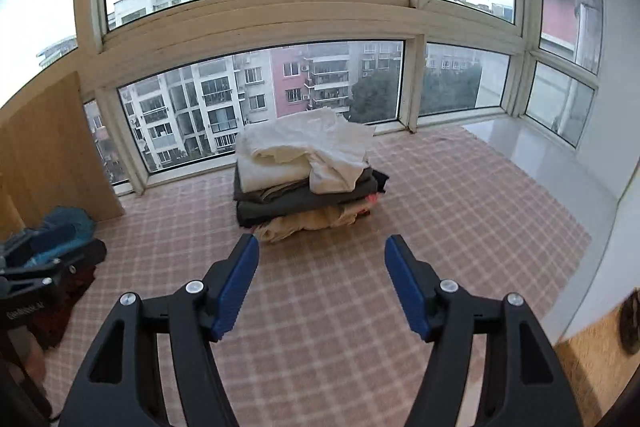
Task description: Fold clothes
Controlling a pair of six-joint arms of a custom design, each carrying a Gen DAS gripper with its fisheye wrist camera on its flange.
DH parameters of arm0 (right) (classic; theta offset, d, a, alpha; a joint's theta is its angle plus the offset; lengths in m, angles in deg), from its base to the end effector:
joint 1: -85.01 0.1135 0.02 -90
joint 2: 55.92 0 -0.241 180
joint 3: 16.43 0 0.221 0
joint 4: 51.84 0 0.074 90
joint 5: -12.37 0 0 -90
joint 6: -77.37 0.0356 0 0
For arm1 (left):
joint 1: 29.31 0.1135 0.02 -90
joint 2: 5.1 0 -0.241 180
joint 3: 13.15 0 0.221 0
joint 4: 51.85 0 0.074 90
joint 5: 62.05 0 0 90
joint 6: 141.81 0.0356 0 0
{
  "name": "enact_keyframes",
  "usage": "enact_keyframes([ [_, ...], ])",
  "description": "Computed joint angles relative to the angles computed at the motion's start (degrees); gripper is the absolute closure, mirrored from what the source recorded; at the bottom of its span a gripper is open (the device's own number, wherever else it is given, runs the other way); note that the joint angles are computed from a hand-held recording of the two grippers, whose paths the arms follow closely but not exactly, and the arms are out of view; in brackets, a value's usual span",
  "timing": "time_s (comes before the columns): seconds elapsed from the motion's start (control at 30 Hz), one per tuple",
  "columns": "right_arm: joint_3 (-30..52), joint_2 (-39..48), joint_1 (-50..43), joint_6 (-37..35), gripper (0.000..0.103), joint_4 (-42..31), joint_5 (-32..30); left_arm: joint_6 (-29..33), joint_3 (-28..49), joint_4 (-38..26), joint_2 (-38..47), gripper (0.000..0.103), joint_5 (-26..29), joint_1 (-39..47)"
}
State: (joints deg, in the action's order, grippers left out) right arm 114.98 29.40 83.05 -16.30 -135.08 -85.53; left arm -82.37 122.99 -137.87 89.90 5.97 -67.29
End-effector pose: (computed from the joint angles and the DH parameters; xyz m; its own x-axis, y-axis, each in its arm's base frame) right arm 0.2407 -0.0033 0.4469 -0.5975 -0.0430 -0.8007 -0.1141 0.9930 0.0318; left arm 0.2315 -0.1638 0.4235 -0.6628 -0.0807 -0.7444 0.0286 0.9907 -0.1329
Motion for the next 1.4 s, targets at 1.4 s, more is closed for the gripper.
enact_keyframes([
  [1.4, -19.87, -16.81, -0.55, -8.79, 0.038, 0.83, -2.20, -24.21, 5.10, -17.37, -0.41, 0.024, -15.20, -22.50],
])
